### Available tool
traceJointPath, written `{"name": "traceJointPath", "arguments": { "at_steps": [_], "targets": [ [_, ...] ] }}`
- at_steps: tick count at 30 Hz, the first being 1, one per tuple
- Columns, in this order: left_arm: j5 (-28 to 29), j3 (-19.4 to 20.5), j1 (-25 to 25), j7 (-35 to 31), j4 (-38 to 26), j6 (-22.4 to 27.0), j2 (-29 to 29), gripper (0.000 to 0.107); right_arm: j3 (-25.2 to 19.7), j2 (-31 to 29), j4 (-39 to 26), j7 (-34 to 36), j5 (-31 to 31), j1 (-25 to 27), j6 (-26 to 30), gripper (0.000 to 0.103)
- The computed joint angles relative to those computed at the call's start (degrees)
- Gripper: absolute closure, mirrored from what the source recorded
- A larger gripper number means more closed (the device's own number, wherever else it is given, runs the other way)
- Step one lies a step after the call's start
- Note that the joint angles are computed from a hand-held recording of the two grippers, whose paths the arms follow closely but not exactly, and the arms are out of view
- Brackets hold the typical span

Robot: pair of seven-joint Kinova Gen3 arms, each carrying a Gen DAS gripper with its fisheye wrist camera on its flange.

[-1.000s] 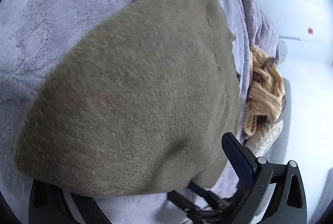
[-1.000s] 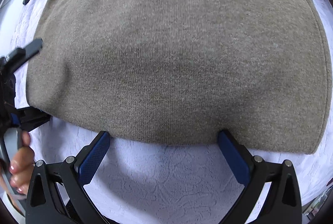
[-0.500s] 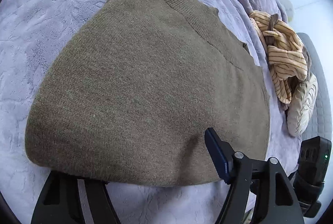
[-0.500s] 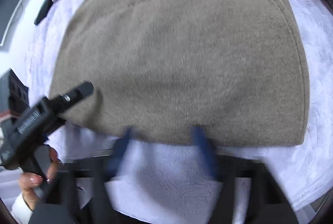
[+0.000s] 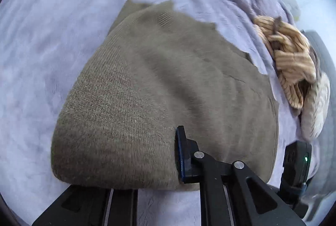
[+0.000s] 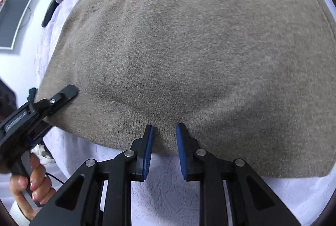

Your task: Fold small clothes

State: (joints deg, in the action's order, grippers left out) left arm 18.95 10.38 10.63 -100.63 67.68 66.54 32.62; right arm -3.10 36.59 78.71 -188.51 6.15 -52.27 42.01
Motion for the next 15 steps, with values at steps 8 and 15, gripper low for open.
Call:
{"name": "traceJointPath", "arguments": {
  "at_steps": [8, 15],
  "targets": [
    [-5.6, 0.6, 5.9, -5.6, -0.8, -3.1, -2.9, 0.099, 0.3, -7.9, 9.9, -1.3, 0.3, 1.1, -6.3, 0.079],
    [-9.4, -0.1, 8.6, -7.7, 1.1, -6.3, -3.5, 0.099, -3.4, -16.9, 17.6, 5.3, -2.1, 9.4, -9.7, 0.056]
  ]
}}
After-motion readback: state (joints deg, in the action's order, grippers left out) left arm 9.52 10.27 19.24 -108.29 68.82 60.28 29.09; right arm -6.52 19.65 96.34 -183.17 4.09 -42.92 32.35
